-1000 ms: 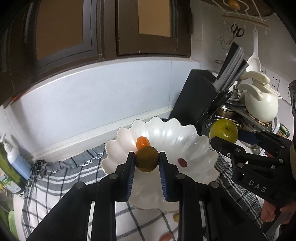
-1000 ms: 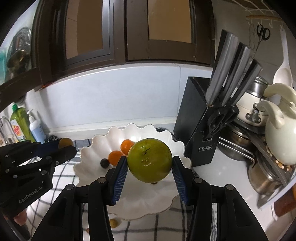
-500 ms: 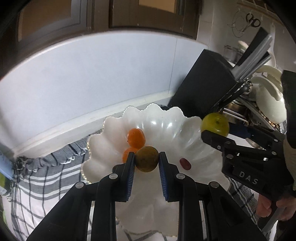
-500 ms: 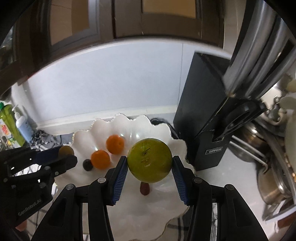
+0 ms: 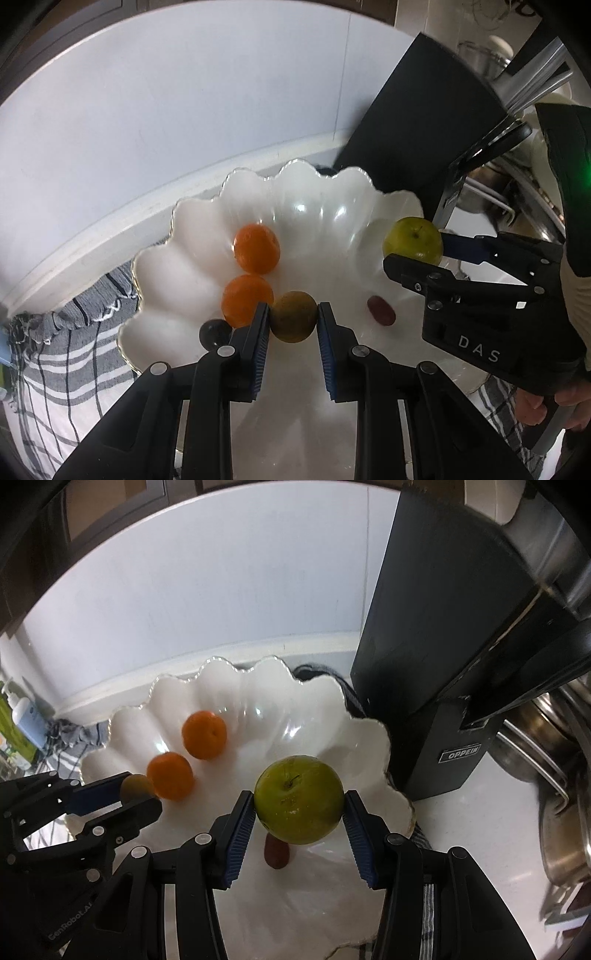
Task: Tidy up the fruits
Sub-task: 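Open the left tool over the bowl while the right tool releases the apple inside, then move the left tool to the red-brown date while the right tool approaches a dark plum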
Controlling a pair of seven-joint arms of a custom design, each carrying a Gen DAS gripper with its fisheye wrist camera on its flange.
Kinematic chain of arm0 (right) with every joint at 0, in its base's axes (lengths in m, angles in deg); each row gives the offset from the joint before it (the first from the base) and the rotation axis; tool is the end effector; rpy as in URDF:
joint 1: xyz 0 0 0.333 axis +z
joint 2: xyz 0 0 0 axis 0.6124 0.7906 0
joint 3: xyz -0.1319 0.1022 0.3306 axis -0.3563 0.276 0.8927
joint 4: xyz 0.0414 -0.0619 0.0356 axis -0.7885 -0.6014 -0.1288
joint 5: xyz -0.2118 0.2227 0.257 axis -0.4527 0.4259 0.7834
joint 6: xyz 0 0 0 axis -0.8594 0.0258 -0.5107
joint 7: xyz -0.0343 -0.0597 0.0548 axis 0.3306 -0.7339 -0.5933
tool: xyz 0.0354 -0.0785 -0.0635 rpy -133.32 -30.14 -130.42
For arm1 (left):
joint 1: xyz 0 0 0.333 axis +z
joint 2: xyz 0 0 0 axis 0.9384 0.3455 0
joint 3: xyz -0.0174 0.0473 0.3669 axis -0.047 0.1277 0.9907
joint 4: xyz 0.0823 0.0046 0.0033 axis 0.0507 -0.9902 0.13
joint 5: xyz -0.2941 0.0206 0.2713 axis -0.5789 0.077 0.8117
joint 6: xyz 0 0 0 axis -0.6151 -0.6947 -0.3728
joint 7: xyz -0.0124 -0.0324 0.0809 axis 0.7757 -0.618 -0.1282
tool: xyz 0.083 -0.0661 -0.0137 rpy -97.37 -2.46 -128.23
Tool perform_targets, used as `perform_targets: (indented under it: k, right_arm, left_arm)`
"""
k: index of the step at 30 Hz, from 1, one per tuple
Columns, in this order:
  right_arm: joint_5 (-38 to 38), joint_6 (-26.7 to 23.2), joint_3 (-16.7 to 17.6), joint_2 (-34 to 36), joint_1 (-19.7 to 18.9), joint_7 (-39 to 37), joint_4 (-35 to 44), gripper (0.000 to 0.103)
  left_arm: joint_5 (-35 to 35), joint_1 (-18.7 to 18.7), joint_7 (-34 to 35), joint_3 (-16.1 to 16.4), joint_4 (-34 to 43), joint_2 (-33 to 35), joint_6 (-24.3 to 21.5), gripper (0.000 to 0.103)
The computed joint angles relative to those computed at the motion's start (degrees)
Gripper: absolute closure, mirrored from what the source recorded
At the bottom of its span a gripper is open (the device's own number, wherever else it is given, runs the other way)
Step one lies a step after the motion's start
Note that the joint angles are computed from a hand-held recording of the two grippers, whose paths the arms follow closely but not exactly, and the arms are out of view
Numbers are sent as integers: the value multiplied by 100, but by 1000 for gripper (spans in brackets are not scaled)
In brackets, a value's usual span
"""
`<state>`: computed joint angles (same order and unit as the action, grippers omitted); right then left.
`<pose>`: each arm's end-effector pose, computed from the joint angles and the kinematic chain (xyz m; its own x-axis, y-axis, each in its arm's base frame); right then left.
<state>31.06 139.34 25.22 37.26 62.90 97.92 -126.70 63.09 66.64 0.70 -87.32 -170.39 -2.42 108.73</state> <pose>0.5376 0.3649 0.4899 0.4155 -0.9076 -0.0599 -0.7450 -0.3018 -0.5950 0.4821 -0.1681 0.4967 -0.0723 -0.9963 0.0459 -0.8214 0.0333 -0.5694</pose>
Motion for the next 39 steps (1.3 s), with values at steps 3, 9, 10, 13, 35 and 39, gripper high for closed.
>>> perform_targets:
  k: [3, 9, 10, 13, 35, 39]
  right_arm:
    - [210, -162, 72, 74, -70, -176, 77, 53]
    - [-184, -167, -115, 42, 92, 203, 54, 42]
    - [-237, -146, -119, 10, 96, 260, 28, 42]
    - [-443, -108, -143, -124, 125, 454, -82, 42]
    - [-2177, 682, 363, -1987, -157, 2484, -1577, 42]
    - [-2422, 734, 530, -2243, -278, 2820, -1755, 42]
  left_arm:
    - [152, 65, -147, -49, -11, -24, -55, 62]
    - [879, 376, -846, -249, -81, -233, -105, 51]
    - [948, 405, -919, -258, -109, -295, -121, 51]
    - [1057, 476, -1025, -278, -216, -519, -131, 50]
    - [278, 804, -448, -774, -1338, -2777, 148, 44]
    - [-51, 721, -243, -734, -1542, -3177, 113, 44]
